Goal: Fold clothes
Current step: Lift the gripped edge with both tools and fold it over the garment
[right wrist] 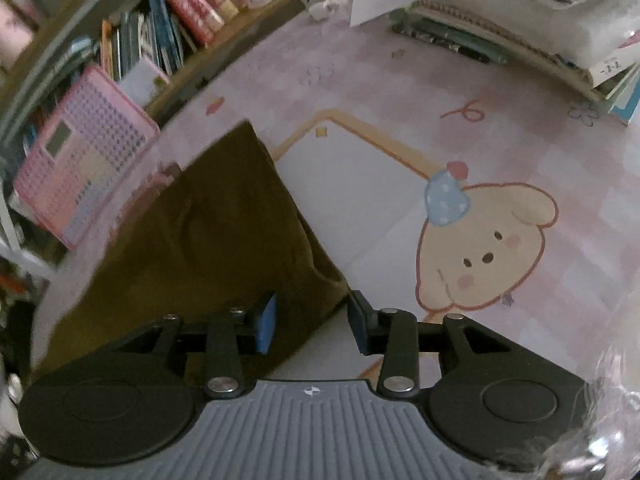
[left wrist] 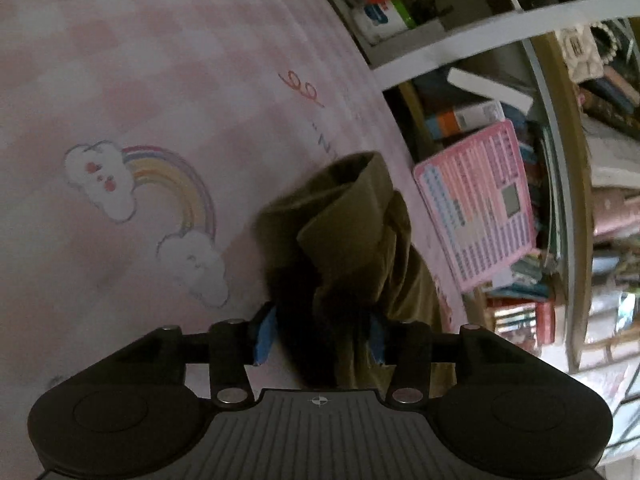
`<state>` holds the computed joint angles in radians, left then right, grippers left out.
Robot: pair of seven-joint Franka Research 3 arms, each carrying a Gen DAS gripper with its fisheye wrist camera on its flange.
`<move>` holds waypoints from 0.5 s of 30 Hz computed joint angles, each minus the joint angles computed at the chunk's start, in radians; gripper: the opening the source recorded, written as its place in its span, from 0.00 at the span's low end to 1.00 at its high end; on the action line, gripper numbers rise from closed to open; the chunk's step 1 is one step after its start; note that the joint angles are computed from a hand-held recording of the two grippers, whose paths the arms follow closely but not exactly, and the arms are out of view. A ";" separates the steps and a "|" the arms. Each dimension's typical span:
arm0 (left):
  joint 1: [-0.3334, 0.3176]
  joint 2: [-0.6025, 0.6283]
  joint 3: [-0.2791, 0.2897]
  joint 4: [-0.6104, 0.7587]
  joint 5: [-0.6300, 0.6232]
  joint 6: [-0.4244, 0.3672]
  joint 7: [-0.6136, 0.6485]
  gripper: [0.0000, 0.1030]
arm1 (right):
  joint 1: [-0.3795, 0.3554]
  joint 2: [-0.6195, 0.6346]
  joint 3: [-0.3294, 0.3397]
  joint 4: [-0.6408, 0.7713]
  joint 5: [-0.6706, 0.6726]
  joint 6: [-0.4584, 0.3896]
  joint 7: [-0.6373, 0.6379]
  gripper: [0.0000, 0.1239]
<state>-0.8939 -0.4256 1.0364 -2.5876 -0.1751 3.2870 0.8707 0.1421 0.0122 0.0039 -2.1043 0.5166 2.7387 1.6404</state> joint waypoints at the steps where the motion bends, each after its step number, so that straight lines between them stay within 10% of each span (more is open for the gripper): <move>1: -0.036 0.013 0.031 0.015 -0.010 0.012 -0.008 0.45 | 0.003 0.005 0.002 0.003 -0.031 0.010 0.005 0.29; 6: -0.130 0.089 0.102 0.083 -0.026 0.021 -0.114 0.11 | 0.014 0.049 0.011 0.035 -0.113 0.053 -0.059 0.16; 11: -0.063 0.033 -0.005 0.078 0.221 0.186 0.045 0.09 | 0.024 0.098 0.008 0.080 -0.168 0.078 -0.072 0.12; 15: 0.047 0.052 -0.049 0.018 0.176 0.139 -0.068 0.09 | 0.017 0.121 0.024 0.105 -0.123 0.086 -0.116 0.12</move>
<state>-0.8465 -0.3735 0.9878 -2.5695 0.0006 3.4259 0.8026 0.1595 0.1337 0.0284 -1.9994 0.3936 2.8250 1.5246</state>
